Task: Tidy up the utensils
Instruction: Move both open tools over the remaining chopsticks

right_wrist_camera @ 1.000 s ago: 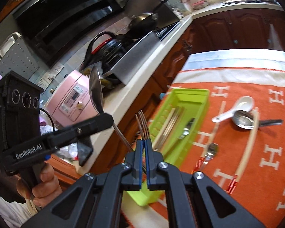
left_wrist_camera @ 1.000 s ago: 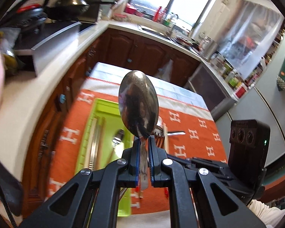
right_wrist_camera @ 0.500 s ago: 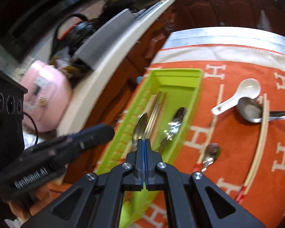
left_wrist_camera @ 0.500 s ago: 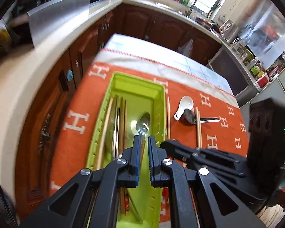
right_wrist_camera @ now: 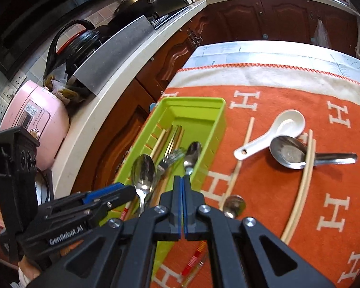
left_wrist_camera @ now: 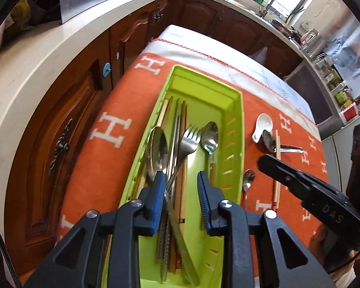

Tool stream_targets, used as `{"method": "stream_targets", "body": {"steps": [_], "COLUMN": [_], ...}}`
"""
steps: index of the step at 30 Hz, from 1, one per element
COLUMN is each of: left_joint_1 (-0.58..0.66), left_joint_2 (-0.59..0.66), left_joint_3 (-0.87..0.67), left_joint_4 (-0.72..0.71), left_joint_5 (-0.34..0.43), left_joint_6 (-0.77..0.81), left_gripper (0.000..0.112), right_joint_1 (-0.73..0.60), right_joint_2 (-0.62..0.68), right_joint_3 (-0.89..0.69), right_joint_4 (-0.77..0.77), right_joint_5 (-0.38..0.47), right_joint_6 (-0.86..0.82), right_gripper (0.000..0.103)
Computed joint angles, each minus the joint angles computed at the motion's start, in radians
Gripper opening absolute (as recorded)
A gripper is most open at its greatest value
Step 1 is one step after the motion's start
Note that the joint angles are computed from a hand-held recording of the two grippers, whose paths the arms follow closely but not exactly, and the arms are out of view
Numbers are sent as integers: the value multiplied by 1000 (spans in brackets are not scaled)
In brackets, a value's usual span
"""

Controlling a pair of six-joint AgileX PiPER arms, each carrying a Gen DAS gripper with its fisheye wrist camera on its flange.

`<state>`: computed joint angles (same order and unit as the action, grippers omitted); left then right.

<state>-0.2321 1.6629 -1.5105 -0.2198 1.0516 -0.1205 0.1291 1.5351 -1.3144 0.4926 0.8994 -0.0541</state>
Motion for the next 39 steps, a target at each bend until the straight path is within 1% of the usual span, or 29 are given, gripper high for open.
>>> {"method": "stream_targets", "body": {"steps": [2, 4, 6, 12, 18, 22, 26, 31, 33, 36, 39], "left_joint_1": [-10, -26, -38, -91, -146, -179, -207, -229, -235, -244, -262], "left_joint_2": [-7, -13, -27, -28, 7, 56, 135, 264, 299, 307, 297], "left_joint_3": [4, 7, 14, -9, -74, -158, -283, -463, -502, -489, -444], "left_joint_4": [21, 47, 59, 68, 33, 42, 53, 32, 23, -17, -57], "left_joint_5": [-1, -6, -18, -10, -1, 12, 41, 121, 147, 151, 150], "left_joint_6": [-11, -29, -38, -60, -39, -44, -44, -39, -32, -1, 37], "left_gripper": [31, 45, 52, 53, 54, 54, 56, 57, 57, 57, 57], "right_joint_1": [-11, -29, -51, -137, -268, -346, -418, -492, -510, -515, -528], "right_joint_2": [-13, -37, -67, -137, -170, -165, -144, -109, -87, -58, -29], "right_joint_3": [16, 41, 73, 150, 196, 197, 182, 167, 166, 174, 189], "right_joint_4": [2, 7, 11, 35, 96, 124, 146, 185, 203, 219, 241], "right_joint_5": [11, 18, 24, 52, 95, 109, 124, 156, 170, 179, 193], "right_joint_6": [-9, -27, -42, -90, -169, -212, -246, -292, -306, -322, -341], "right_gripper": [0, 0, 0, 0, 0, 0, 1, 1, 1, 2, 2]}}
